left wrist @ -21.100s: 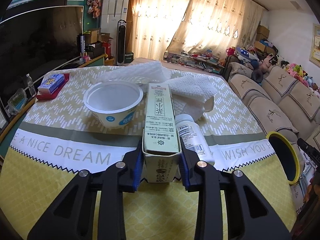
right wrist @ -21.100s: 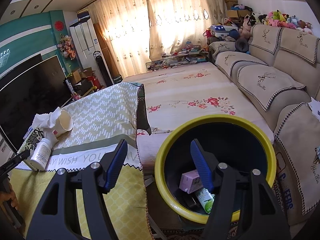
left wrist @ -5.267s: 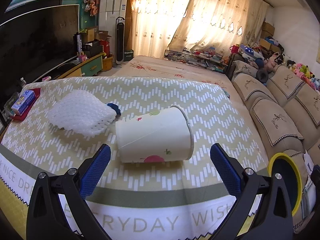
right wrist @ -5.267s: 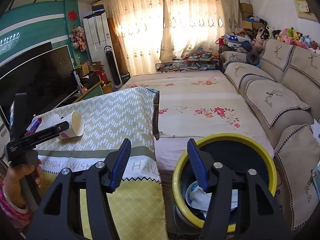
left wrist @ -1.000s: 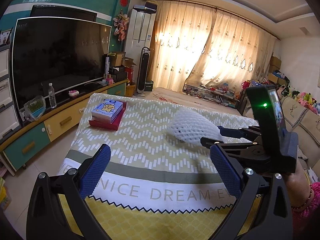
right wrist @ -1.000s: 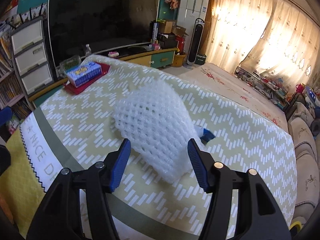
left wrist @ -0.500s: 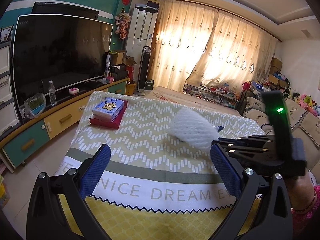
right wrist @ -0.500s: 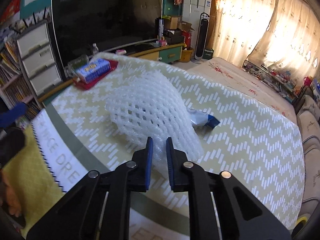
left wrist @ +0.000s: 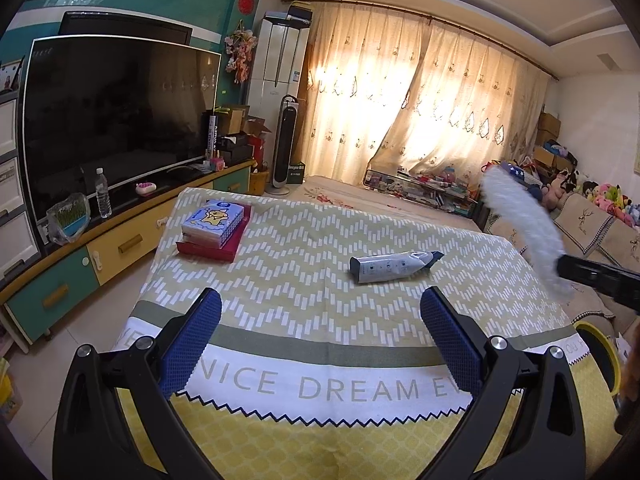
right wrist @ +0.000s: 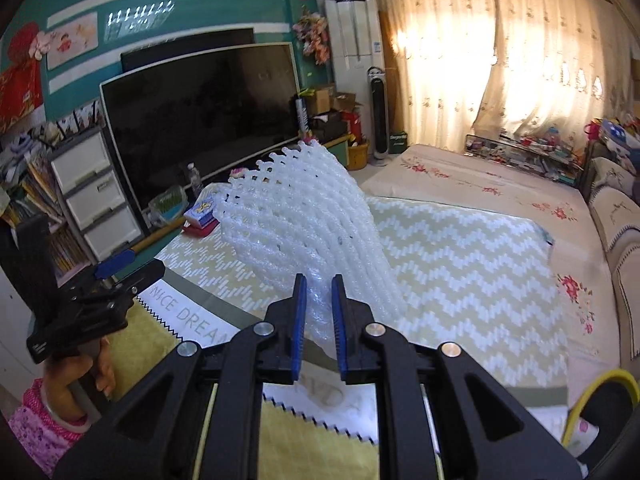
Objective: Collect trash
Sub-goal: 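Lift the foam net with the right tool and release it over the bin, then reach the left tool to the blue-and-white tube and grasp it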
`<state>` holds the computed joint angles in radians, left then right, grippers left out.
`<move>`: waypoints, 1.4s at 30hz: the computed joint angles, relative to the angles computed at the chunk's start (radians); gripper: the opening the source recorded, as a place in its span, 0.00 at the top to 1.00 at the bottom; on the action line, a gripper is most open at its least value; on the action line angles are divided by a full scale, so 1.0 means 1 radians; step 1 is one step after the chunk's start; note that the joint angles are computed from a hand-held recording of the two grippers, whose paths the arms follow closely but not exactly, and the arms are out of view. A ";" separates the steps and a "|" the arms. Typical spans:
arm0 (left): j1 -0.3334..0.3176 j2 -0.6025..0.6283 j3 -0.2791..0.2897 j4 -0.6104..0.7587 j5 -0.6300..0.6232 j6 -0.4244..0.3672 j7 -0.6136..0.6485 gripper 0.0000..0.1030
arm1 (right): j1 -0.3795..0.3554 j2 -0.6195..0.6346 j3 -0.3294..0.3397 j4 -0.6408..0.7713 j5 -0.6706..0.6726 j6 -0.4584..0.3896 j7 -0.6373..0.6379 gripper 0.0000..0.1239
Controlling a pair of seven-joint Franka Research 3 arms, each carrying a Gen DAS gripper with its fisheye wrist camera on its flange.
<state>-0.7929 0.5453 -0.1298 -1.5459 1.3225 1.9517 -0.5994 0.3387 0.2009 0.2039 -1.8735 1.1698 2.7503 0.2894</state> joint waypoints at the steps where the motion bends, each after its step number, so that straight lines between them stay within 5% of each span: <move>1: 0.000 0.000 0.000 0.000 0.002 0.001 0.003 0.05 | -0.011 -0.020 -0.001 -0.021 0.031 0.004 -0.022 0.90; 12: -0.009 0.014 0.005 0.023 -0.002 -0.008 0.033 0.05 | -0.075 -0.159 -0.122 -0.192 0.324 0.154 -0.205 0.90; 23: -0.013 0.020 0.007 0.032 0.000 -0.009 0.061 0.05 | -0.190 -0.003 -0.163 -0.159 0.062 0.294 0.125 0.88; 30: -0.014 0.022 0.010 0.036 -0.005 -0.006 0.069 0.05 | -0.221 0.057 -0.145 -0.161 -0.106 0.392 0.305 0.70; 36: -0.013 0.025 0.011 0.042 -0.005 0.004 0.088 0.05 | -0.355 0.037 0.013 -0.160 0.020 0.408 0.182 0.70; 42: 0.030 0.031 0.004 0.046 -0.026 0.147 0.116 0.05 | -0.355 -0.004 0.046 -0.147 0.283 0.361 -0.092 0.68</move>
<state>-0.7632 0.5761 -0.1257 -1.5000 1.2969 2.0987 -0.4836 -0.0160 0.1970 0.2503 -2.0204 1.4532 3.1111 0.1974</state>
